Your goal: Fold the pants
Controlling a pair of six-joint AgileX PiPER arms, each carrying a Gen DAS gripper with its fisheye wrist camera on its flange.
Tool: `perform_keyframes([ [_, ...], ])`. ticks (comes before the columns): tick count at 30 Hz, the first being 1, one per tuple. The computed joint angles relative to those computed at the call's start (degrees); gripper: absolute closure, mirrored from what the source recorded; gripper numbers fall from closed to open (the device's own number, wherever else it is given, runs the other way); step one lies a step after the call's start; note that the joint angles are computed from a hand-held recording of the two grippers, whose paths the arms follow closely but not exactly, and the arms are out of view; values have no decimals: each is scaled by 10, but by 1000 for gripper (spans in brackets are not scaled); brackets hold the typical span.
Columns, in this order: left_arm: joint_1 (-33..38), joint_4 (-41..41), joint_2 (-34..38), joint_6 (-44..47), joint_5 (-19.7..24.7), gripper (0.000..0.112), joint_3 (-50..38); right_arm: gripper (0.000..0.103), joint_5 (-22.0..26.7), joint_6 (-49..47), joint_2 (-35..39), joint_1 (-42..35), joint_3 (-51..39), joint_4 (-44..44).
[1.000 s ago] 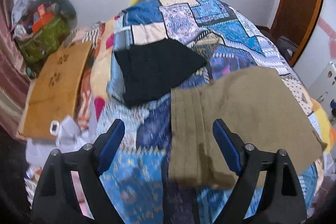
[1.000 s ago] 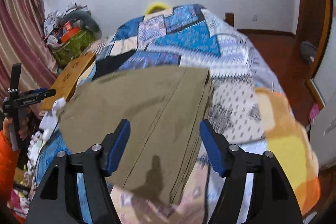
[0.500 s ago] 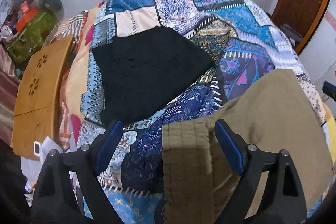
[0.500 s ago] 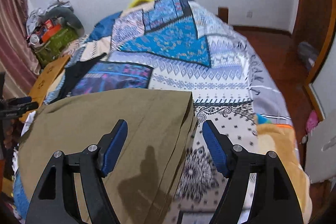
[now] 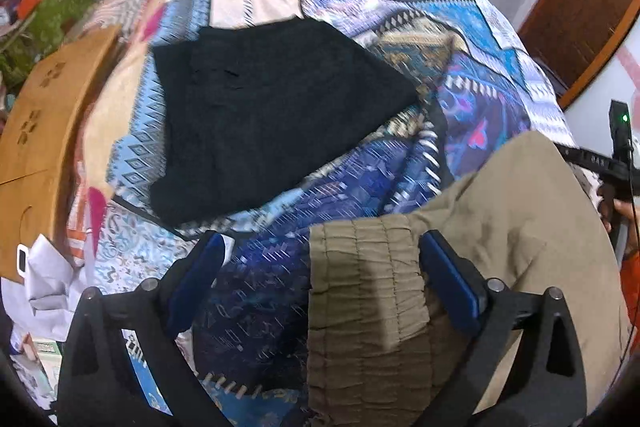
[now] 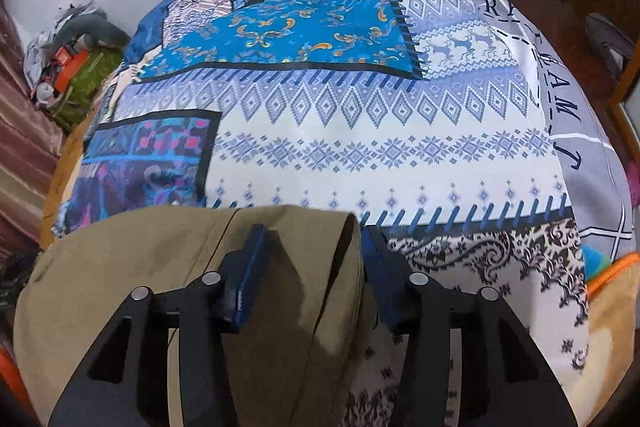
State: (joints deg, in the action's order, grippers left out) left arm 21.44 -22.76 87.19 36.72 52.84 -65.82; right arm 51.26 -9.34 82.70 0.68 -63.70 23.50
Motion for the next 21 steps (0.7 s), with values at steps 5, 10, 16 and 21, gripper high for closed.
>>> perform_keyframes([
  [5,-24,34,-36,-43,-77,26,46,87,-16,50,6,47,6,-91],
  [10,-31,63,-51,-84,-95,27,55,90,10,118,18,91,-22,-187],
  [16,-27,58,-95,-35,-34,31,19,87,84,139,-27,127,-76,-219],
  [21,-13,24,-115,-20,47,29,-36,46,119,165,-85,194,-125,-205],
])
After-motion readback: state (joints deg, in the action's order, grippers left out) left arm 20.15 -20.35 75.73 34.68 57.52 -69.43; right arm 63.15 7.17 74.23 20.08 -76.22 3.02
